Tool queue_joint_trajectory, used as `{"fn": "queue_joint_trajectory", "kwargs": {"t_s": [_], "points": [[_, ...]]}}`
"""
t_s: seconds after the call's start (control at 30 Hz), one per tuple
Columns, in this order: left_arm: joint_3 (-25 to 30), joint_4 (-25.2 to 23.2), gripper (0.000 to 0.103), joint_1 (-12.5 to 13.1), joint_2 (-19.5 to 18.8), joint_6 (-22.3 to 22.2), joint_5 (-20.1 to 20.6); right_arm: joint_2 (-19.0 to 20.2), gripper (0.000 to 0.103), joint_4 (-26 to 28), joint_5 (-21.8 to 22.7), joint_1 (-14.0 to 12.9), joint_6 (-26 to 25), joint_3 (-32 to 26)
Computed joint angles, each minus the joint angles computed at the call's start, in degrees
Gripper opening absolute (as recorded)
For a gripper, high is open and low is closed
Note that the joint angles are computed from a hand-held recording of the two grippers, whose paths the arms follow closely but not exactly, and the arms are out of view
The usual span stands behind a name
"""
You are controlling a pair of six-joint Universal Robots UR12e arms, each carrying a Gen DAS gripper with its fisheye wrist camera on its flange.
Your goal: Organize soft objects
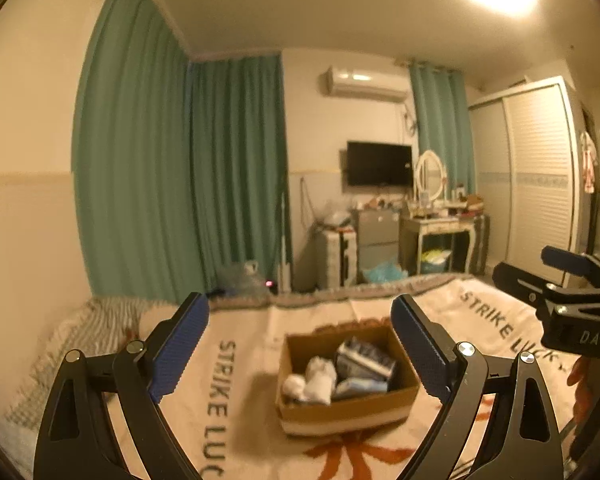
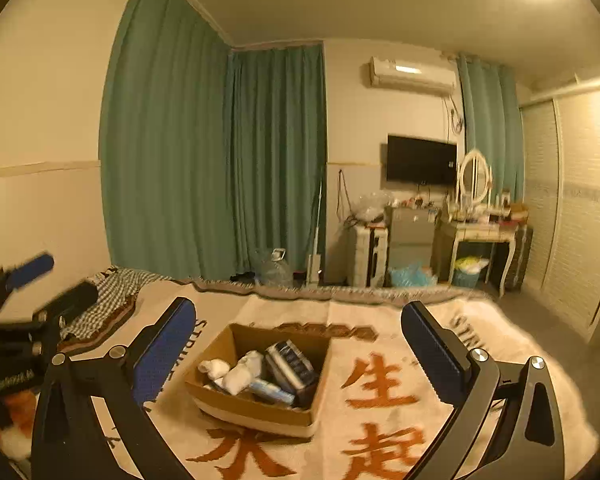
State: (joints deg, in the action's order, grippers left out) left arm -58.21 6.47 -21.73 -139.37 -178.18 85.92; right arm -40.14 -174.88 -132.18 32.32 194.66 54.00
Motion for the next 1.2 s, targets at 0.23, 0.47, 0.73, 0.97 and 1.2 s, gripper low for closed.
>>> {"fn": "queue_joint_trajectory", "kwargs": {"t_s": [0.23,0.47,0.73,0.97,1.2], "points": [[0.9,-3.7,0.094,0.1,-2.5,-0.8,2.9,1.7,0.103,0.8,0.4,-0.8,4.4,2.3],[0.0,-4.3,0.094,0.3,-2.6,-1.7,3.5,1.5,0.103,2.2,1.8,-1.2,7.9,4.2],[-0.9,-2.6,0.094,0.2,-2.3,-0.2,2.9,1.5,0.103,3.2,2.3,-1.1,8.6,4.1],[-0.2,-5.0,0.094,0.0,-2.6,0.7,2.5,1.6,0.103,3.3,2.2,-1.1,8.7,3.9],[-0.2,-5.9,0.094,-0.1,-2.5,0.6,2.3,1.8,0.103,4.0,2.3,-1.0,8.7,3.4]]}}
